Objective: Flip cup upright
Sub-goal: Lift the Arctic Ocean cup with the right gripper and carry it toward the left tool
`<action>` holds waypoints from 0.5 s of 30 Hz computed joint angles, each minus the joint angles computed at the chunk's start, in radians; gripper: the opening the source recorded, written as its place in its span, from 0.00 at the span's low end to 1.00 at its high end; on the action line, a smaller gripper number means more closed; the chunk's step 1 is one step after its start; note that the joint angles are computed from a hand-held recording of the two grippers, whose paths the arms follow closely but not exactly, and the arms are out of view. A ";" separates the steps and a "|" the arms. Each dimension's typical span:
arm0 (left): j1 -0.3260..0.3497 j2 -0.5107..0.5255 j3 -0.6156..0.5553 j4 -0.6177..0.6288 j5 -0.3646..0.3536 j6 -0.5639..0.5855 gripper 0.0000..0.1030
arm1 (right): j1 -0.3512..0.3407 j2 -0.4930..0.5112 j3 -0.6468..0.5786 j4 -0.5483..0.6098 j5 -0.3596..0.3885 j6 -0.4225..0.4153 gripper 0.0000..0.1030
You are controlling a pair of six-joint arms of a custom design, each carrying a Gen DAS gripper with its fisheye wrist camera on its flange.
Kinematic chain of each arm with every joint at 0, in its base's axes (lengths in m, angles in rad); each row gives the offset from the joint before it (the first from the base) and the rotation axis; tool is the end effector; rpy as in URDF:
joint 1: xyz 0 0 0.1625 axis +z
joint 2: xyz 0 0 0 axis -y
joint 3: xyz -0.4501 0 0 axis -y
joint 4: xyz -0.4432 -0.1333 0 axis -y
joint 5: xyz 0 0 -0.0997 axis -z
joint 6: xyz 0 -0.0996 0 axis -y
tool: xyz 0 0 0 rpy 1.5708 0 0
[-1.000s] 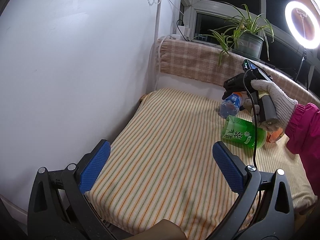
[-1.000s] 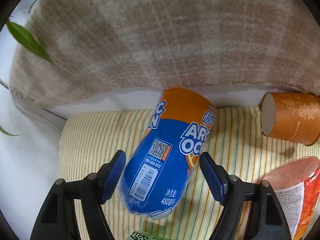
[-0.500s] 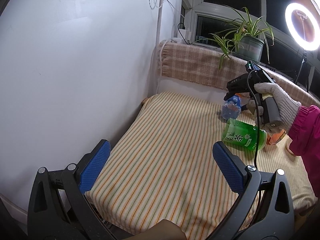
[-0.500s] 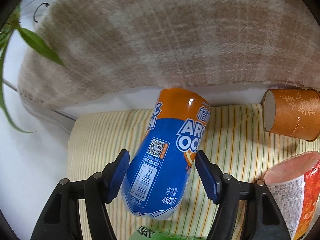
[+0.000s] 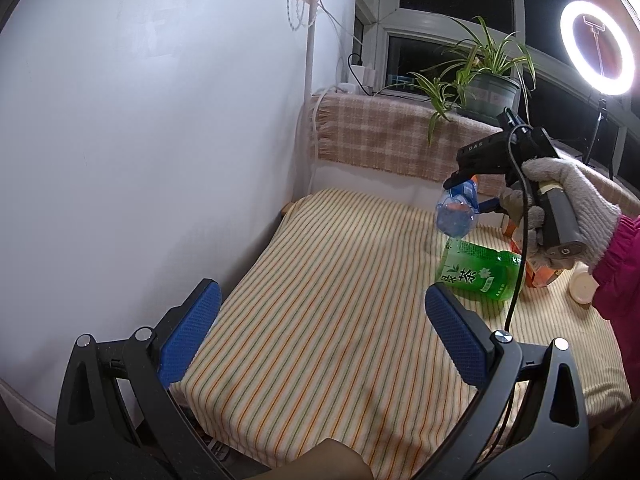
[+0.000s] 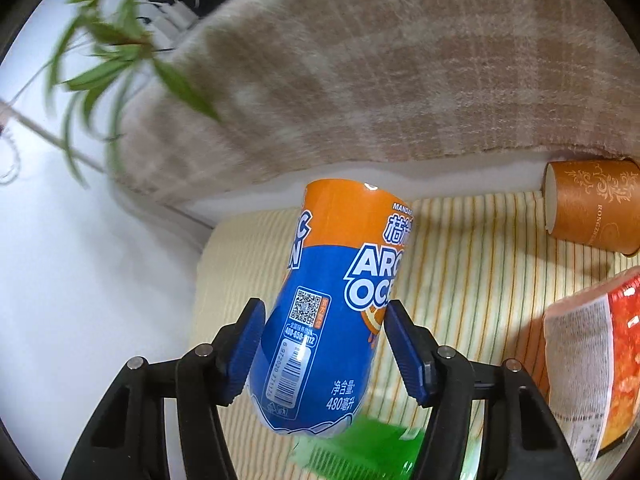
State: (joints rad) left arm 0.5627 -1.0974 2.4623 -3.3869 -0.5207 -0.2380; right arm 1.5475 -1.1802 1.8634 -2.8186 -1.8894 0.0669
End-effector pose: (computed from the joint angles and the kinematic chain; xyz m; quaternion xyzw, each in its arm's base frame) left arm -0.2272 -0.4030 0.1281 0.2129 0.8237 -0.4423 0.2838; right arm 0.0869 -0.6521 0.2724 -0.0869 -0.9453 0.2783 0.1463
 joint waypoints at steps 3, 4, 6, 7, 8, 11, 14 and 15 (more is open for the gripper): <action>-0.007 0.001 -0.002 0.012 0.004 -0.007 1.00 | -0.002 -0.038 0.041 -0.016 0.047 -0.014 0.62; -0.010 0.003 -0.003 0.013 0.005 -0.008 1.00 | -0.005 -0.051 0.052 -0.019 0.062 -0.018 0.62; -0.016 0.005 -0.004 0.010 0.007 -0.006 1.00 | -0.009 -0.081 0.081 -0.026 0.090 -0.034 0.62; -0.019 0.008 -0.005 0.008 0.008 -0.005 1.00 | -0.007 -0.102 0.096 -0.026 0.103 -0.041 0.62; -0.021 0.009 -0.006 0.007 0.006 -0.003 1.00 | -0.009 -0.123 0.112 -0.025 0.117 -0.051 0.62; -0.023 0.017 -0.016 0.010 -0.007 -0.002 1.00 | -0.015 -0.195 0.164 -0.021 0.150 -0.086 0.62; -0.021 0.021 -0.028 0.023 -0.032 -0.006 1.00 | -0.021 -0.262 0.220 -0.023 0.175 -0.113 0.62; -0.021 0.024 -0.032 0.027 -0.043 -0.008 1.00 | -0.015 -0.266 0.230 -0.031 0.175 -0.111 0.62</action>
State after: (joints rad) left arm 0.5414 -1.0730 2.4302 -3.3600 -0.5634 -0.2464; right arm 1.5327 -1.4461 2.0931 -2.8498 -1.7142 -0.0446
